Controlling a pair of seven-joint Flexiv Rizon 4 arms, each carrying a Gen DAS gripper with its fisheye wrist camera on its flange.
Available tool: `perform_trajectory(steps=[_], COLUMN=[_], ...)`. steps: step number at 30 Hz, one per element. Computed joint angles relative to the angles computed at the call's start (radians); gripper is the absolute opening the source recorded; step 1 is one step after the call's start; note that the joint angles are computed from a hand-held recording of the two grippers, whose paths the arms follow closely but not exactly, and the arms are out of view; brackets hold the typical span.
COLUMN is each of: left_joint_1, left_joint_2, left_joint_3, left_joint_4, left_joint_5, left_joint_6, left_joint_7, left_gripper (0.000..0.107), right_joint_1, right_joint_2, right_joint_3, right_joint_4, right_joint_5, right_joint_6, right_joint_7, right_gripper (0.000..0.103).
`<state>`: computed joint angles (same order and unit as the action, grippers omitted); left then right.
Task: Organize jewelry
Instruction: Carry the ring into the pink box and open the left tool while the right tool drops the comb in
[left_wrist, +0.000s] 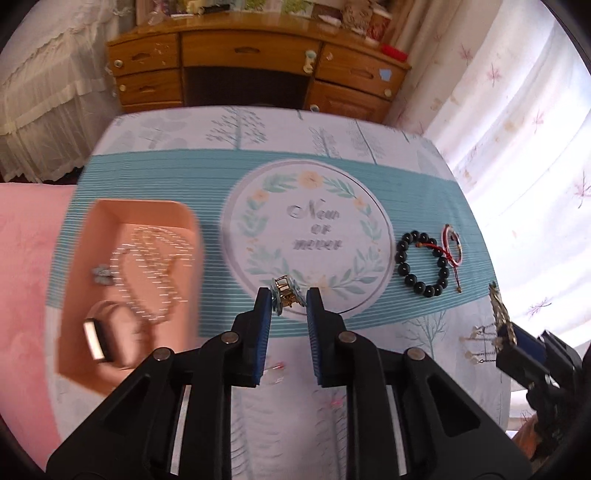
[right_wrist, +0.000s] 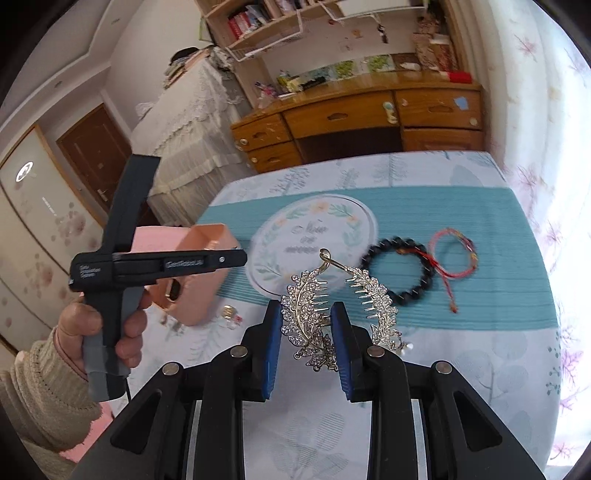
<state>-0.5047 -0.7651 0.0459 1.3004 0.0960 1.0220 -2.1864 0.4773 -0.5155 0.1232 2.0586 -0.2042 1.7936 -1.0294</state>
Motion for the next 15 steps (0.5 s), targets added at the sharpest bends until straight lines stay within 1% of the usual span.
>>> perform_trajectory(steps=[1, 2, 6, 9, 11, 13, 15], left_joint_1=[0.006, 0.012, 0.022, 0.062, 0.082, 0.112, 0.139], left_joint_2=[0.038, 0.068, 0.158, 0.198, 0.206, 0.206, 0.199], left_joint_3=[0.008, 0.013, 0.053, 0.041, 0.036, 0.013, -0.008], left_joint_4=[0.049, 0.087, 0.197, 0.275, 0.308, 0.339, 0.367], left_joint_5=[0.004, 0.007, 0.048, 0.045, 0.038, 0.014, -0.020], left_joint_6=[0.017, 0.031, 0.065, 0.117, 0.134, 0.160, 0.178], left_joint_7=[-0.009, -0.015, -0.062, -0.075, -0.077, -0.057, -0.037], left_gripper=[0.016, 0.016, 0.016, 0.017, 0.017, 0.017, 0.017], right_joint_1=[-0.012, -0.041, -0.109, -0.137, -0.132, -0.117, -0.092], right_joint_2=[-0.002, -0.014, -0.070, -0.138, -0.188, -0.236, -0.277], right_joint_3=[0.023, 0.068, 0.198, 0.293, 0.340, 0.374, 0.391], right_joint_4=[-0.016, -0.046, -0.171, -0.301, -0.402, -0.503, -0.591], right_joint_5=[-0.011, -0.033, -0.090, -0.111, -0.107, -0.095, -0.076], right_joint_6=[-0.005, -0.015, -0.069, -0.135, -0.196, -0.267, -0.334], right_joint_7=[-0.004, -0.012, -0.029, -0.047, -0.064, -0.084, -0.094], right_gripper=[0.026, 0.026, 0.026, 0.026, 0.026, 0.026, 0.026])
